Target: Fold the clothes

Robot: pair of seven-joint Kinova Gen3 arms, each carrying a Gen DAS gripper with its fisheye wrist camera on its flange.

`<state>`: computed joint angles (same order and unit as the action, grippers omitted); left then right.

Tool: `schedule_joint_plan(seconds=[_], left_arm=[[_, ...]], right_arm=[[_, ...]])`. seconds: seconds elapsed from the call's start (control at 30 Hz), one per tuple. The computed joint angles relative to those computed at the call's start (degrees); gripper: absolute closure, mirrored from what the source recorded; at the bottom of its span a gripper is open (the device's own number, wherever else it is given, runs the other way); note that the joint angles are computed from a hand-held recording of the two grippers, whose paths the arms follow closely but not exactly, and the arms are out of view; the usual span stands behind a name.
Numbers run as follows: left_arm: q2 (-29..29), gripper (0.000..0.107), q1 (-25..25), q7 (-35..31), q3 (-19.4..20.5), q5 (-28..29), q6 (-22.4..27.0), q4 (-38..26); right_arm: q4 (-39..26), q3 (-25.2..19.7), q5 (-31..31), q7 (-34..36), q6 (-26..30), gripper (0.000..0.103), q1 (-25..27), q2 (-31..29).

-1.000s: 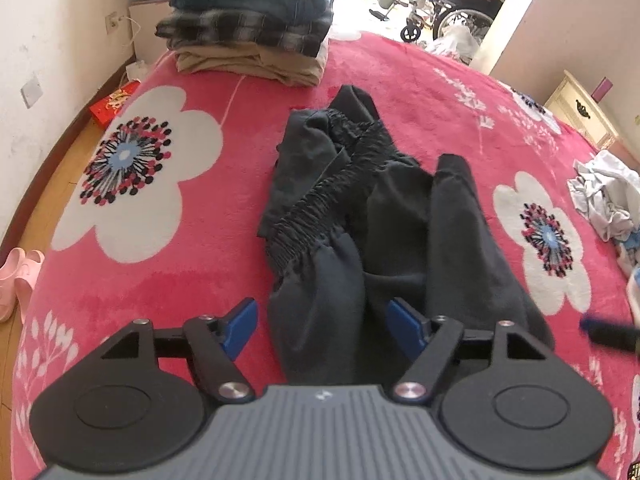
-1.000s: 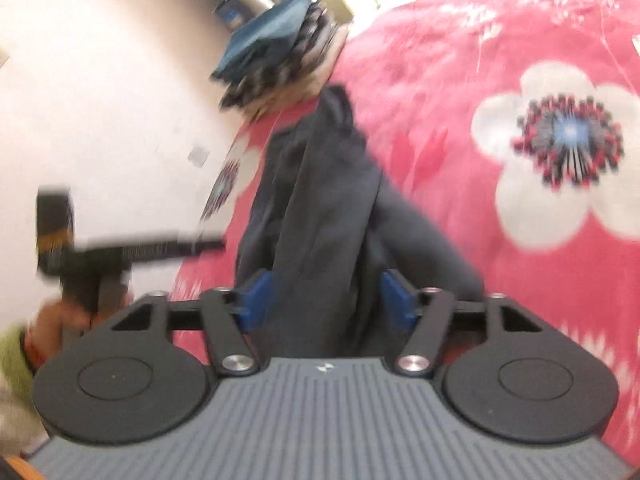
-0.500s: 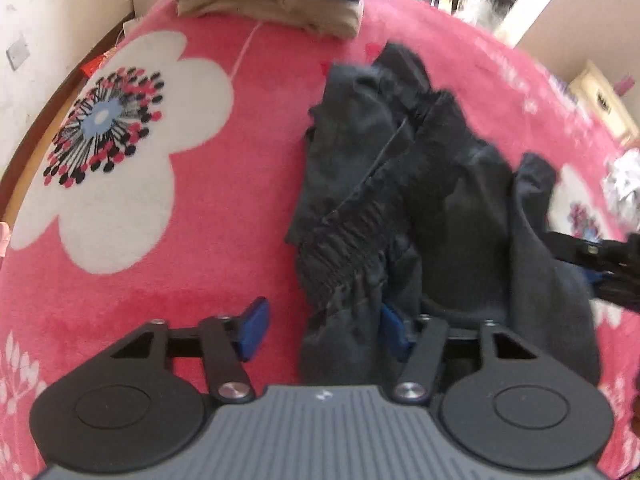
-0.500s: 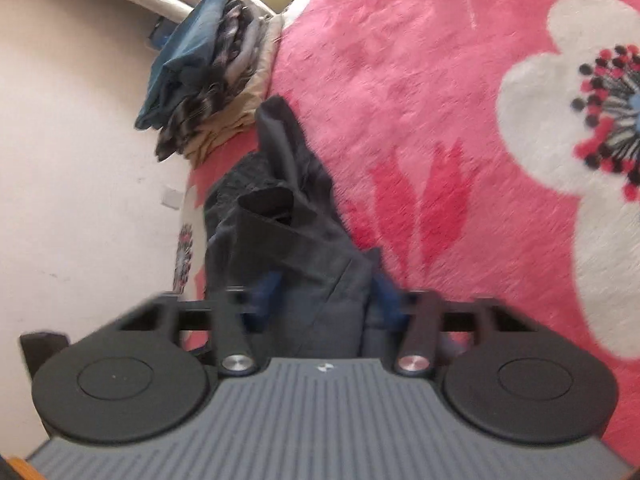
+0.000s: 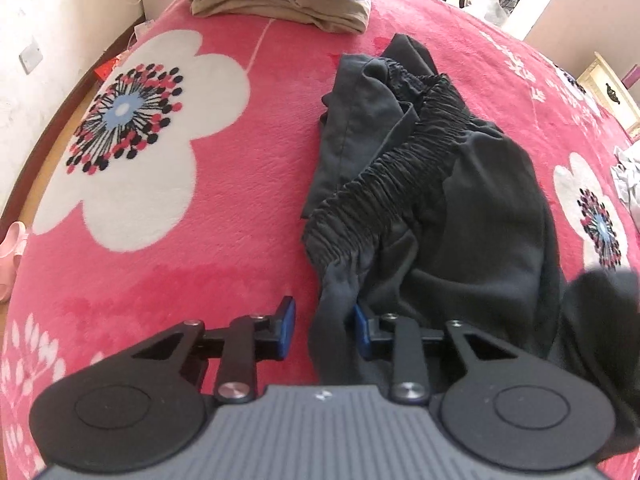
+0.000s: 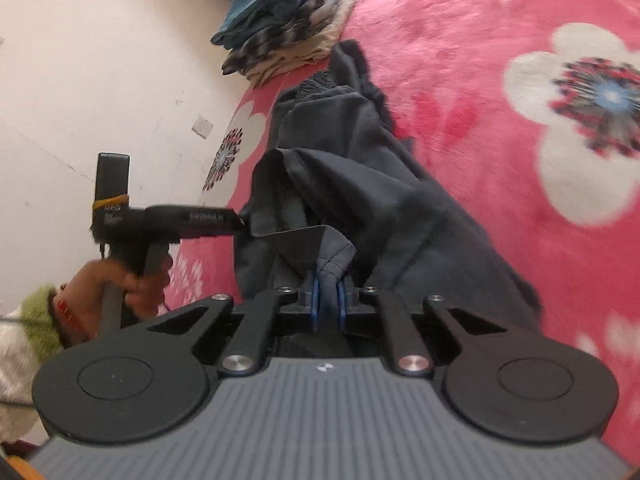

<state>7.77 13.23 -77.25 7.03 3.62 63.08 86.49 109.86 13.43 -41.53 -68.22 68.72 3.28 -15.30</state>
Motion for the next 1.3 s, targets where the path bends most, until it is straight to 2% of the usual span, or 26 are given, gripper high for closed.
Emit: schedule_joint_plan(seconds=[0.1, 0.17, 0.27, 0.37, 0.43, 0.5, 0.6, 0.7, 0.77, 0.9, 1.0, 1.07, 1.17, 1.23, 1.3], left_arm=[[-1.2, 0.074, -0.7, -1.7, 0.0, 1.7, 0.1, 0.8], [-1.6, 0.069, -0.6, -1.8, 0.1, 1.9, 0.3, 1.1], [-2.1, 0.065, -0.4, -1.8, 0.3, 2.3, 0.6, 1.4], [-2.4, 0.056, -0.6, -2.0, 0.3, 3.4, 1.0, 1.6], [-2.6, 0.055, -0.5, -1.9, 0.3, 3.3, 1.1, 1.6], [-2.7, 0.053, -0.5, -1.6, 0.2, 3.0, 1.5, 1.5], [-3.4, 0.051, -1.3, -1.1, -0.3, 3.4, 1.8, 1.4], [-4.5, 0.052, -2.4, 0.0, -1.1, 3.8, 1.1, 1.8], [-5.6, 0.052, -3.1, 1.4, -1.4, 3.4, -0.1, 2.5], [-7.1, 0.052, -4.7, 3.3, -2.3, 2.8, -1.2, 3.3], [-7.9, 0.052, -6.3, 3.1, -3.1, 3.7, -1.0, 3.9], [-8.3, 0.052, -7.3, 2.9, -3.5, 4.1, -0.9, 4.4], [-8.5, 0.052, -8.2, 2.7, -3.8, 4.1, -1.0, 5.2], [-8.6, 0.052, -8.7, 2.3, -3.9, 4.3, -0.8, 5.5], [-8.6, 0.052, -8.8, 1.8, -3.8, 4.2, -0.8, 5.6]], right_arm=[[-1.1, 2.0, 3.0, -1.1, 6.5, 0.096, 7.1, -4.1], [-2.5, 3.9, 6.4, -4.3, 10.6, 0.096, 12.3, -6.0], [-2.9, 5.1, 12.9, -10.5, 12.5, 0.096, 18.5, -9.2], [-2.9, 7.5, 19.8, -17.5, 13.7, 0.095, 19.5, -10.8], [-3.4, 8.1, 24.4, -22.1, 14.9, 0.091, 19.0, -11.5], [-3.5, 6.2, 29.0, -26.8, 14.4, 0.091, 19.9, -13.3], [-2.7, 0.7, 33.5, -33.0, 8.6, 0.090, 19.2, -18.0], [-2.0, -2.4, 34.6, -31.9, 1.8, 0.084, 12.5, -20.0], [-1.6, -4.0, 32.0, -27.4, -2.7, 0.075, 7.2, -17.7], [-2.7, -6.9, 22.7, -18.1, -11.0, 0.070, -3.5, -8.4], [-6.0, -10.6, 20.3, -11.1, -12.9, 0.057, -11.4, -0.9], [-6.1, -14.1, 23.3, -7.4, -15.4, 0.046, -16.7, 2.6], [-9.2, -19.1, 30.3, -4.1, -16.6, 0.042, -24.7, 9.7], [-10.3, -19.4, 35.0, -3.3, -16.2, 0.043, -30.0, 14.3], [-8.5, -16.4, 39.6, -5.0, -16.9, 0.050, -35.3, 16.4]])
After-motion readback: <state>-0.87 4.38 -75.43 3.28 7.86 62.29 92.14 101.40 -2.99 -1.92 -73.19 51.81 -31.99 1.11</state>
